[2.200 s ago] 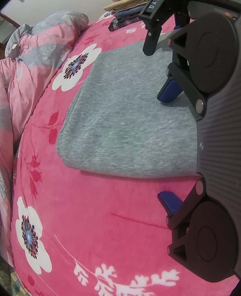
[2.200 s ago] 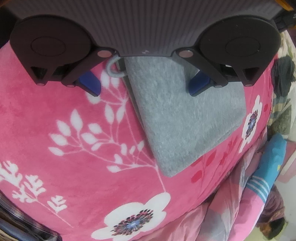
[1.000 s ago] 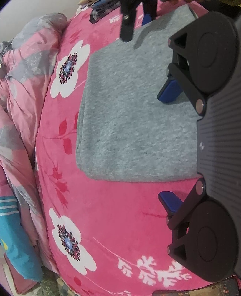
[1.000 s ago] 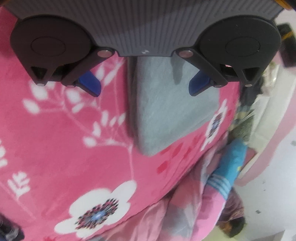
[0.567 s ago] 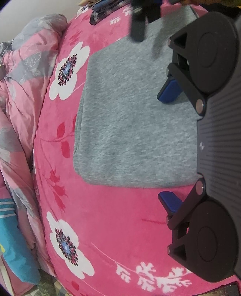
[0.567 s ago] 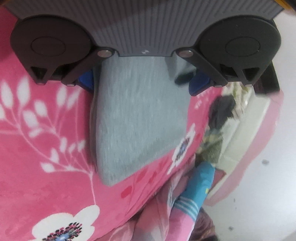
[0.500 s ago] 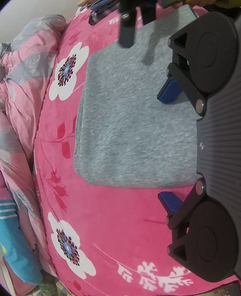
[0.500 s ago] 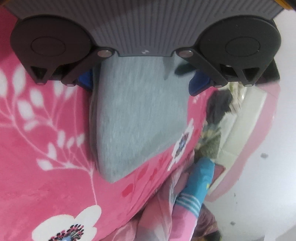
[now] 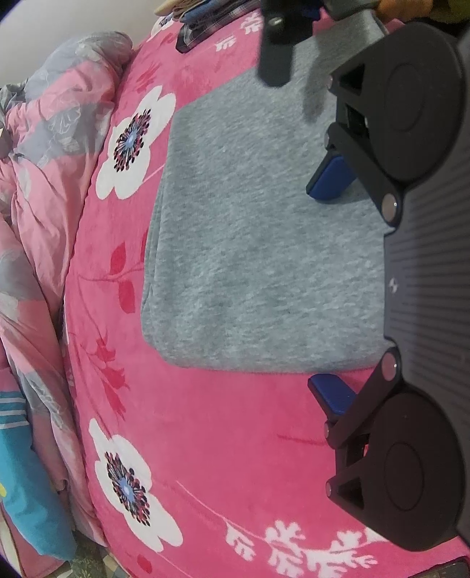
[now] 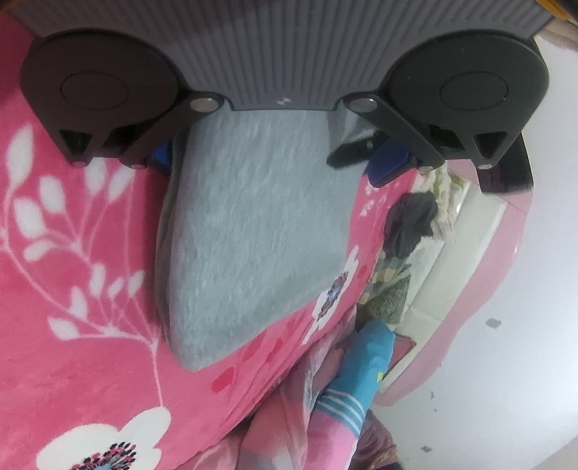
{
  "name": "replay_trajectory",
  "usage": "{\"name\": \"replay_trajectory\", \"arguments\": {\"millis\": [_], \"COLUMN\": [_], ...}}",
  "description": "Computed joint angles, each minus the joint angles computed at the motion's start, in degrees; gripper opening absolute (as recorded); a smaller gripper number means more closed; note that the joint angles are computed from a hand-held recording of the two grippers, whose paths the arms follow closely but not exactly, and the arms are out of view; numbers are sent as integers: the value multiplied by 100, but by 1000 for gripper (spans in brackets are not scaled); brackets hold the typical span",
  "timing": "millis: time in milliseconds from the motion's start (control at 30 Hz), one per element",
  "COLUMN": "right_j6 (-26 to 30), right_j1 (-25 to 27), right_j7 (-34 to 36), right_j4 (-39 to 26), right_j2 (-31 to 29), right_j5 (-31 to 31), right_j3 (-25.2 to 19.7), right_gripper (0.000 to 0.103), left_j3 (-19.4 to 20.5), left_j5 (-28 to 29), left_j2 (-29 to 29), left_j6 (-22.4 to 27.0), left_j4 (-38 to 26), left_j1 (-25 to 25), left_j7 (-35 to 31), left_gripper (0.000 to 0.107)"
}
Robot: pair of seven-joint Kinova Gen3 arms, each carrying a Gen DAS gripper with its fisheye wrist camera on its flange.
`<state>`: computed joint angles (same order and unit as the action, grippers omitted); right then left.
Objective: Fold clothes
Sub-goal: 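Close both tools on the folded grey sweatshirt's sides and lift it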
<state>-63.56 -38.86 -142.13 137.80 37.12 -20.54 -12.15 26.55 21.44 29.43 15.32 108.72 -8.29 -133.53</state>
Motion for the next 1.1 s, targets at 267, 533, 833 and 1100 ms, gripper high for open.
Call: {"name": "replay_trajectory", "arguments": {"millis": [267,533,833,1100], "right_j6": [61,-303,-741,-1714], "right_j1": [-105,-320,-145,496], "right_j7": [659,1033,744,165], "right_j4": [-91,-43,160,523], "right_j2": [81,225,331,722], "right_j5": [84,-246,12,1161], "right_j3": [143,114,-22,-95], "right_gripper": [102,102,101,93], "left_j3": [386,1760,1879,1999], "left_j5": [44,-40,703,175], "left_j2": [108,857,1758,2813], "left_j6": [-151,-279,1421,3285], "left_j4": [88,107,-716,-2171], "left_j1": [-353,-1673,-2351,-2359], "left_j7": [-314,-1101,-2216,-1350], "left_gripper": [103,103,103,103]}}
